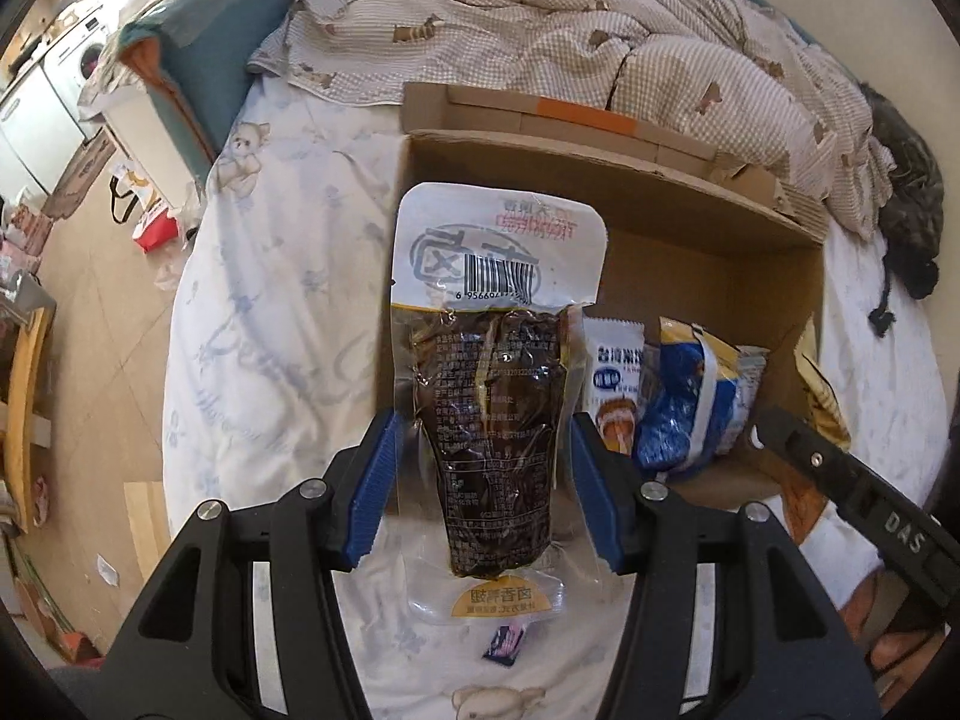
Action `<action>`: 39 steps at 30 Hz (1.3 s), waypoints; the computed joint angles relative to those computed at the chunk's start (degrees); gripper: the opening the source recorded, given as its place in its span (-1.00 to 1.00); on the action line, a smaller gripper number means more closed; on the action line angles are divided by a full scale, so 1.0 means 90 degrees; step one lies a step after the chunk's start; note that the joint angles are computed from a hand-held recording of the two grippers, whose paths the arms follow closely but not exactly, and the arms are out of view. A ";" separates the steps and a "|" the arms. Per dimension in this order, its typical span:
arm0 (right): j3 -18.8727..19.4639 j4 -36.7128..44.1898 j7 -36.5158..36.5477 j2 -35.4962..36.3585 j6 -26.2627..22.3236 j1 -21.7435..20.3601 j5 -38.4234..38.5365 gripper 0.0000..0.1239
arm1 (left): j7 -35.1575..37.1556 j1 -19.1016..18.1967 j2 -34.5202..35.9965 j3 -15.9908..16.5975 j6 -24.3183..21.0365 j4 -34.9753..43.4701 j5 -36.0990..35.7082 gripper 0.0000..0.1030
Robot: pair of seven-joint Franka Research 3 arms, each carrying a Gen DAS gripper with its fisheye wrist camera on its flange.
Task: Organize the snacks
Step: 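Lower both packs into the box and open both grippers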
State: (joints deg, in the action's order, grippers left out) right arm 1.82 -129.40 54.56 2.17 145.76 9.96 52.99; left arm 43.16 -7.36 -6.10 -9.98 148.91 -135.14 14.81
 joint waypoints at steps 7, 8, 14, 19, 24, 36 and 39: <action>-0.0016 0.0489 0.0152 0.0593 -0.0738 -0.0244 0.0707 -0.24 | -0.0133 -0.0001 0.0762 -0.0014 -0.0150 0.0666 0.0484 0.01; 0.0007 0.0530 0.0167 0.0632 -0.0681 -0.0246 0.0708 -0.24 | -0.0163 -0.0010 0.0848 -0.0008 -0.0187 0.0740 0.0552 0.01; 0.0100 0.0775 0.0328 0.0876 -0.0505 -0.0274 0.0686 -0.24 | -0.0156 -0.0018 0.1188 0.0060 -0.0296 0.1009 0.0608 0.03; 0.0161 0.0882 0.0454 0.0983 -0.0483 -0.0308 0.0687 -0.23 | -0.0173 -0.0019 0.1271 0.0094 -0.0285 0.1084 0.0828 0.07; 0.0189 0.0827 0.0392 0.0949 -0.0545 -0.0342 0.0763 -0.01 | -0.0081 -0.0001 0.1272 0.0095 -0.0230 0.1070 0.0806 0.11; 0.0112 0.0573 0.0551 0.0557 -0.0320 -0.0278 0.0650 0.36 | -0.0676 -0.0003 0.0789 0.0073 0.0039 0.0745 0.1358 0.78; 0.0085 0.0490 0.0532 0.0399 -0.0310 -0.0258 0.0635 0.36 | -0.0699 -0.0009 0.0639 0.0037 0.0051 0.0637 0.1342 0.78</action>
State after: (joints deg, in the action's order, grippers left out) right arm 2.58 -124.99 59.35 5.76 142.97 7.64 58.71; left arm 36.87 -7.44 -0.34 -9.64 149.37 -129.41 26.88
